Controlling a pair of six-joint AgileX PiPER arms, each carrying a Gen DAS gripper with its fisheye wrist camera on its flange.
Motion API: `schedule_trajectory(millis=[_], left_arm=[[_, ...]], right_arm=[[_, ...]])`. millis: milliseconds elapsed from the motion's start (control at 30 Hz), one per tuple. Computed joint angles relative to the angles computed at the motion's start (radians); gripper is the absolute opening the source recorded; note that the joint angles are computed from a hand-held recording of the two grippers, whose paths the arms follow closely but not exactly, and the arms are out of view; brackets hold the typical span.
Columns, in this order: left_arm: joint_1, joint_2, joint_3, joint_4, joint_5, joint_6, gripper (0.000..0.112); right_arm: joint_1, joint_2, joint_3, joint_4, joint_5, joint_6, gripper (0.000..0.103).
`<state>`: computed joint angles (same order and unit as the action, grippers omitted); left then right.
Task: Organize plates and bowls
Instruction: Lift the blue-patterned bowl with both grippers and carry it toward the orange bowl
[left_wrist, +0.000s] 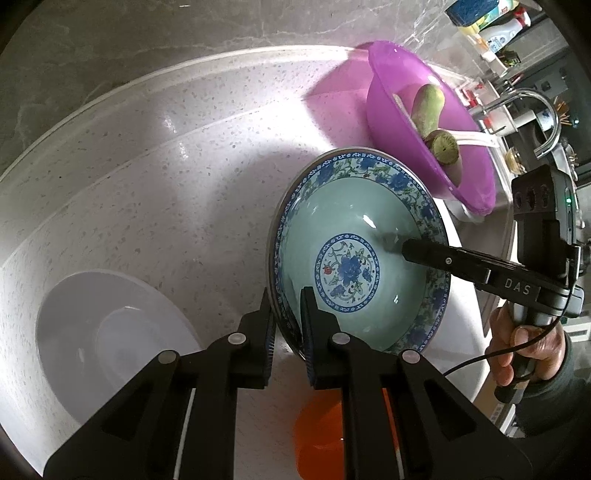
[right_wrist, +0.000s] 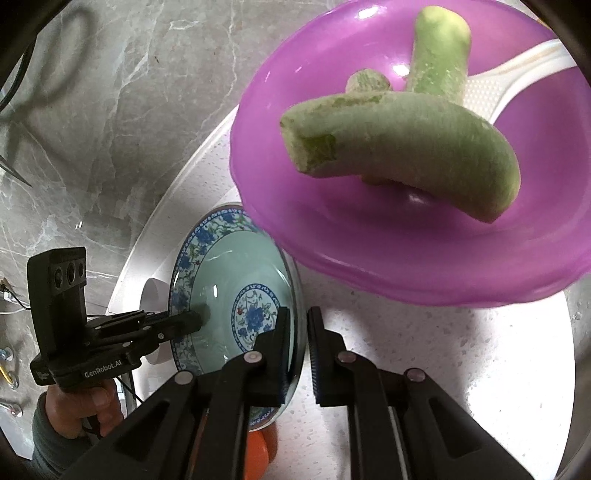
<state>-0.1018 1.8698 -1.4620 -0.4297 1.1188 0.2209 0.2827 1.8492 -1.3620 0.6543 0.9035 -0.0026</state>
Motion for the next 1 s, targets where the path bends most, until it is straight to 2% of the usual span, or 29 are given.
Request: schedule_trajectory(millis=[233,433,767,1000], left_arm=[[0.007,-0.074,-0.002,-0.004,0.037,-0.016,0.011],[-0.020,-0.228,0.074,0.000,0.052,-0.049,0.011],[-0.094,-0.525,0.316,-0.012,0.043,-0.131,0.011],[-0.172,-0.743,0.513,-0.031,0.036,-0.215,0.011]], right_arm=[[0.001,-0.032,-0.016,-0.010,0.033,0.020,0.012],[-0.001,-0.143,0.037,-0.009,0.067,0.014,0.012],[0.040,-0.396,0.190,-0.055,0.112,0.086,0.012],[0.175,-0.564,0.274,-0.161,0.107,0.250,0.012]])
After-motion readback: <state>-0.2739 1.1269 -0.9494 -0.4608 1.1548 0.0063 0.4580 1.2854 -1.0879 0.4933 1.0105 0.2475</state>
